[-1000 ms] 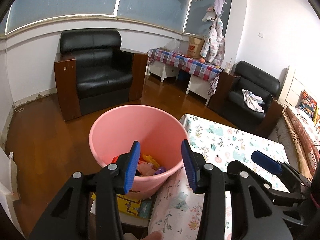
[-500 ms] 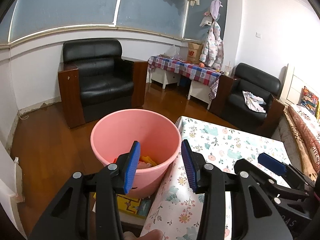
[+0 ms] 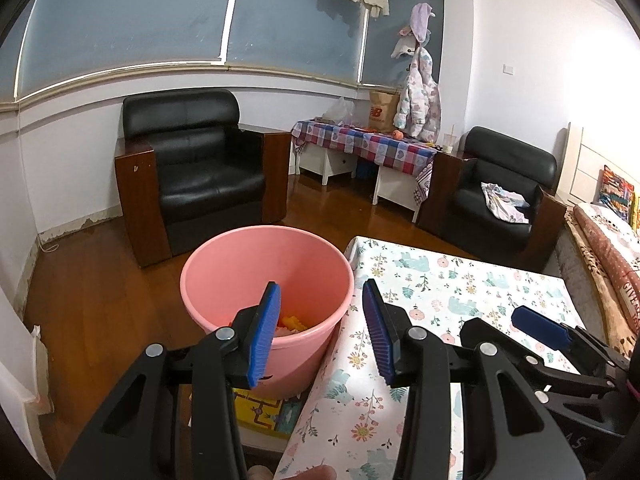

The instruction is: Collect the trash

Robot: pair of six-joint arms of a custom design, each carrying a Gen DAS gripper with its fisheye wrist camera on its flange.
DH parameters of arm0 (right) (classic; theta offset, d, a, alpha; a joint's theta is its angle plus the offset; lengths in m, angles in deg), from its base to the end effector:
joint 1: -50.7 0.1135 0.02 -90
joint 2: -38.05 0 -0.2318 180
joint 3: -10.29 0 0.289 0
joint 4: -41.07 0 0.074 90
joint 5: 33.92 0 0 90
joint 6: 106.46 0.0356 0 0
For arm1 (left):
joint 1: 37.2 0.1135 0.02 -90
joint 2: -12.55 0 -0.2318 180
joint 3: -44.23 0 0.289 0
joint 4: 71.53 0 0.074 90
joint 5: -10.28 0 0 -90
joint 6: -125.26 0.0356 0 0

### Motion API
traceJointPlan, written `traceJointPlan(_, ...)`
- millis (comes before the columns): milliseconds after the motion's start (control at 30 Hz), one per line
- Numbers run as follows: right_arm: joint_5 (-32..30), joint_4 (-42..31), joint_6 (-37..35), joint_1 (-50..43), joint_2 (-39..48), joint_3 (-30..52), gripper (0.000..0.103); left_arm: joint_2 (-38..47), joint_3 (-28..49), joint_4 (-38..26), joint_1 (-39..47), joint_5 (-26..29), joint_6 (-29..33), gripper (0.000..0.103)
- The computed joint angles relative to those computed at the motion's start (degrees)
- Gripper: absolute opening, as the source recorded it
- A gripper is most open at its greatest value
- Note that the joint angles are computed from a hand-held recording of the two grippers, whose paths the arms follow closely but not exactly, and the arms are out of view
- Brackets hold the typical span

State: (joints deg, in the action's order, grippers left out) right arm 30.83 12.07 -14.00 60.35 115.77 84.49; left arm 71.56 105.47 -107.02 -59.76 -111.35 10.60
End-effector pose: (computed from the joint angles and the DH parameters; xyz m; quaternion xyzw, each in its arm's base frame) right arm 0.3412 0.0734 0.2652 -0.1585 0.8473 0.2401 0.4464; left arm 0.2626 -0.0889 0.2662 -0.1450 0.8441 0.0366 0.5150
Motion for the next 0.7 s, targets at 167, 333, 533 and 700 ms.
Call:
traceJointPlan(167,0.29,-0.29,-0.21,0.13,-0.64,-0.61,0.077,-0.09,-0.05,-0.10,-0.23,-0.04,-0.26,0.043)
traceJointPlan(333,0.39,-0.19,-0.19,0.15,-0.92,-0.92,0.077,-0.06,0.00,-0.12,-0.30,-0.03,-0.26,0.043)
traceJointPlan(533,0.52,-0.21,-0.21,0.13,-0.75,-0.77,0.077,0.10,0.04,-0.05,-0.40,-0.08,-0.37,0.043)
traceJointPlan(700,0.43,-0.06,-0.22,-0.18,-0.94,-1.15,0.077,0.28,-0.05,0.05,-0.66,-0.13,-0.37,0.043)
